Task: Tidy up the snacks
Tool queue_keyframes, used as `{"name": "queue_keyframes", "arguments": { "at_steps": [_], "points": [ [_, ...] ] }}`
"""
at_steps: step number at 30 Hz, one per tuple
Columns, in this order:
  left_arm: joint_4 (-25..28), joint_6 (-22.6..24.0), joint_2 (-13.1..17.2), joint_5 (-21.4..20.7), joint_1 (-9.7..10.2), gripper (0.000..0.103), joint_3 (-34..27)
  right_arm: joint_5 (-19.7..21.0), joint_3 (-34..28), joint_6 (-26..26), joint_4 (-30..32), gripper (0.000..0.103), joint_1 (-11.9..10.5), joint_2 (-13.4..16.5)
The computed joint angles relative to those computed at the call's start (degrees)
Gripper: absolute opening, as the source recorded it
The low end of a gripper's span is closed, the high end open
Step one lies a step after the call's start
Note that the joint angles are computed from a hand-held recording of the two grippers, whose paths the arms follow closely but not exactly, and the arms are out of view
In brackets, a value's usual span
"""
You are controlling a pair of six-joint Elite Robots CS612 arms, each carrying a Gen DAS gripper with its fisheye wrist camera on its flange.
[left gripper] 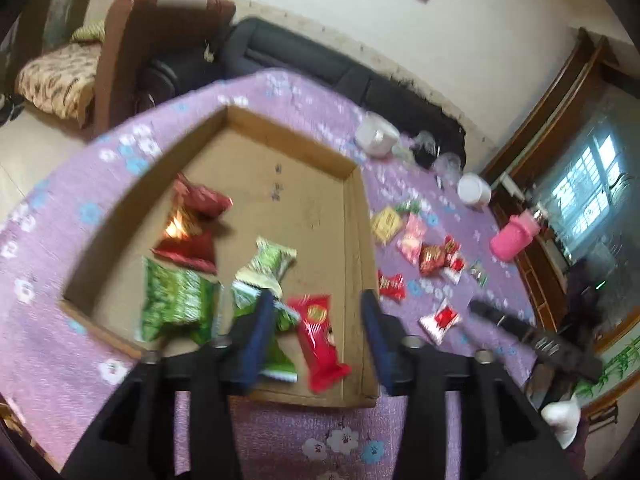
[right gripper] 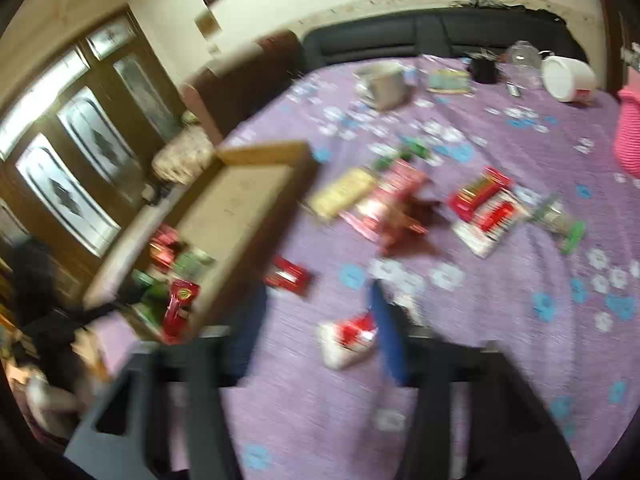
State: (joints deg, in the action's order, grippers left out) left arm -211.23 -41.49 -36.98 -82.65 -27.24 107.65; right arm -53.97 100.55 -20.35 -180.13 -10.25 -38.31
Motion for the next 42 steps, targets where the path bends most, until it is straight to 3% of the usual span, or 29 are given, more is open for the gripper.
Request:
{"name": "queue_keyframes", "arguments": {
  "at_steps": [2, 6, 9, 11, 13, 16, 22, 27, 33, 36, 38, 40, 42],
  "points": [
    [-1.8, -0.9, -0.3, 3.2, -0.57, 0.064, 0.9, -3.2, -0.1, 0.7, 2.6, 0.065, -0.1, 0.1],
    [-4.0, -1.6, -0.7, 8.7, -1.78, 0.073, 1.8, -3.0, -1.2, 5.1, 6.9, 0.065, -0.1, 1.0],
    [-4.0, -2.3, -1.4, 11.9, -2.35, 0.078, 2.6, -4.1, -3.2, 10.5, 7.6, 0.065, 0.8, 2.3],
    [-4.6, -2.4, -1.6, 12.1, -2.24, 0.078, 3.1, -7.7, -3.8, 11.1, 5.5, 0.063, 2.0, 2.6],
    [-4.4, -3.2, -1.7, 12.5, -2.1, 0.078, 3.6, -11.7, -3.7, 10.1, 3.2, 0.029, 3.2, 2.7],
    [-6.0, -4.7, -1.0, 10.5, -1.2, 0.078, 3.8, -13.7, -2.7, 6.7, -0.1, 0.026, 3.8, 2.9],
    [-7.0, -7.4, -0.3, 8.8, 0.18, 0.078, 4.0, -6.2, -0.2, 7.2, -2.5, 0.025, 2.2, 0.4],
    [-8.6, -8.4, -0.3, 8.7, 0.69, 0.078, 5.1, 0.1, -0.9, 1.6, 2.5, 0.026, 5.0, -1.5],
    [-9.6, -8.8, -1.0, 10.3, 1.31, 0.078, 7.3, -5.8, -5.8, -2.4, 9.0, 0.027, 10.6, 0.7],
    [-10.7, -8.9, -0.8, 10.4, 1.69, 0.078, 7.7, -9.8, -7.7, -5.0, 11.5, 0.03, 12.2, 1.8],
    [-10.5, -8.6, -0.7, 10.2, 1.86, 0.078, 7.6, -7.7, -7.4, -4.2, 10.9, 0.031, 11.6, 1.8],
    [-10.3, -8.1, -0.7, 10.1, 1.8, 0.078, 7.3, -3.7, -5.9, -1.5, 8.2, 0.046, 10.3, 1.2],
    [-11.0, -7.7, -0.7, 11.0, 1.38, 0.078, 7.2, -1.3, -3.9, 1.4, 2.9, 0.055, 9.1, 0.7]
  ]
}}
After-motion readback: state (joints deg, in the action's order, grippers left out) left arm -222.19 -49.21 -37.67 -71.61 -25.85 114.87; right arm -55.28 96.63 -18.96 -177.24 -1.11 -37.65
